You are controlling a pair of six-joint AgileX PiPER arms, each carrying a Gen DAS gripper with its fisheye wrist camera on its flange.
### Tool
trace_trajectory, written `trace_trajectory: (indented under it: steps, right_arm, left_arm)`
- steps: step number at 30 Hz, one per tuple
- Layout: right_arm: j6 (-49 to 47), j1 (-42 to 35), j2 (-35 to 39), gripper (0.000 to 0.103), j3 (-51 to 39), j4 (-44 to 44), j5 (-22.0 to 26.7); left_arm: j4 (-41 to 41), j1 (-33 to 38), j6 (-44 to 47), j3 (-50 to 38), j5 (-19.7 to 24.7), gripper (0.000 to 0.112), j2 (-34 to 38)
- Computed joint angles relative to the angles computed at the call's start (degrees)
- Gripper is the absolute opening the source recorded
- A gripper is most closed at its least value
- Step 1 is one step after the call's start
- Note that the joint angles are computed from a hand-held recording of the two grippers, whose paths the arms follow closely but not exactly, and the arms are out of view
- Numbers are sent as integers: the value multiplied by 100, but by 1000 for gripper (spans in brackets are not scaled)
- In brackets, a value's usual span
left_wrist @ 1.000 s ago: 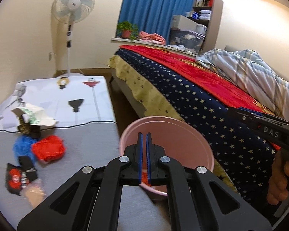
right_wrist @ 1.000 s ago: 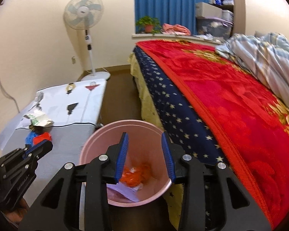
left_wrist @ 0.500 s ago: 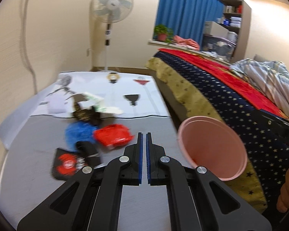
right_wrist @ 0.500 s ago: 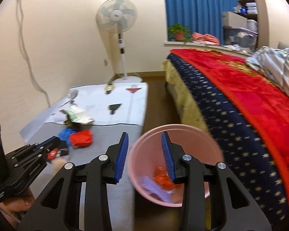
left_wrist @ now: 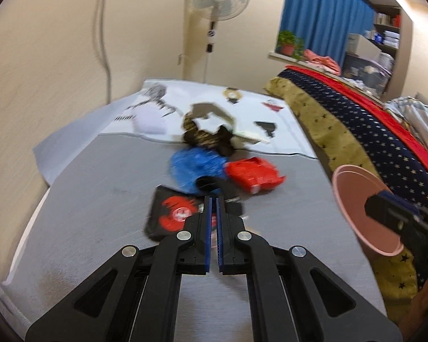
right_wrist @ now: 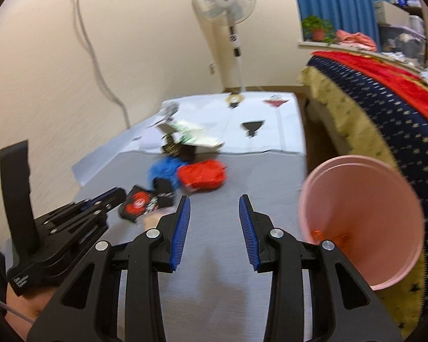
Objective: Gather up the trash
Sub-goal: 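Move both tools back to the table toward the snack packet and clear bag, then grasp the clear bread bag with the right tool while the left tool grasps the black snack packet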
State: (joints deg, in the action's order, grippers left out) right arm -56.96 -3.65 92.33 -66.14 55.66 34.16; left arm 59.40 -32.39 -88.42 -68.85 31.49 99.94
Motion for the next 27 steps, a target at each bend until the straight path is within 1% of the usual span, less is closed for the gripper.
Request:
trace_trajectory:
  steps: [7, 9, 10, 11, 12, 14, 16, 18, 20, 22, 24, 25, 27]
  right_arm:
    - [180, 397, 547, 37, -163, -8, 140]
    - [164, 473, 722, 40, -232, 28, 247]
    - [164, 497, 806, 45, -282, 36, 333]
    - [156, 514, 907, 47, -347, 41, 464]
    - [153, 562, 988, 47, -388, 22, 514]
    - [264, 676, 1150, 47, -499, -140, 574]
    - [323, 714, 1240, 47, -546, -201, 659]
    - [460, 788, 1334, 43, -641, -379, 697]
    - [498, 806, 1400, 30, -719, -437, 783]
    - [534, 795, 1425, 28, -775, -461, 847]
    - [583, 779, 1432, 24, -811, -478, 889]
    - [596, 770, 1437, 20, -826, -477, 919]
    - [597, 753, 1406, 18, -820, -465, 941]
  left_arm:
    - [-243, 424, -174, 204, -282, 3, 50]
    - [-402, 543, -114, 218, -398, 3, 89]
    - [-479, 588, -77, 215, -425, 4, 109]
    - [-601, 667, -16, 209, -476, 10, 143]
    - [-659, 707, 16, 196, -498, 24, 171]
    - [-781, 764, 119, 145, -513, 41, 236]
    - [-1070, 809, 446, 37, -536, 41, 338]
    - [-1399, 827, 802, -92, -415, 41, 447]
    - [-1625, 869, 1007, -181, -319, 41, 531]
    - [-1805, 922, 1131, -212, -308, 41, 555]
    - [-1750, 922, 1043, -212, -260, 41, 555]
    - [-1814, 934, 1102, -226, -262, 41, 566]
    - [-1959, 945, 1252, -275, -253, 41, 600]
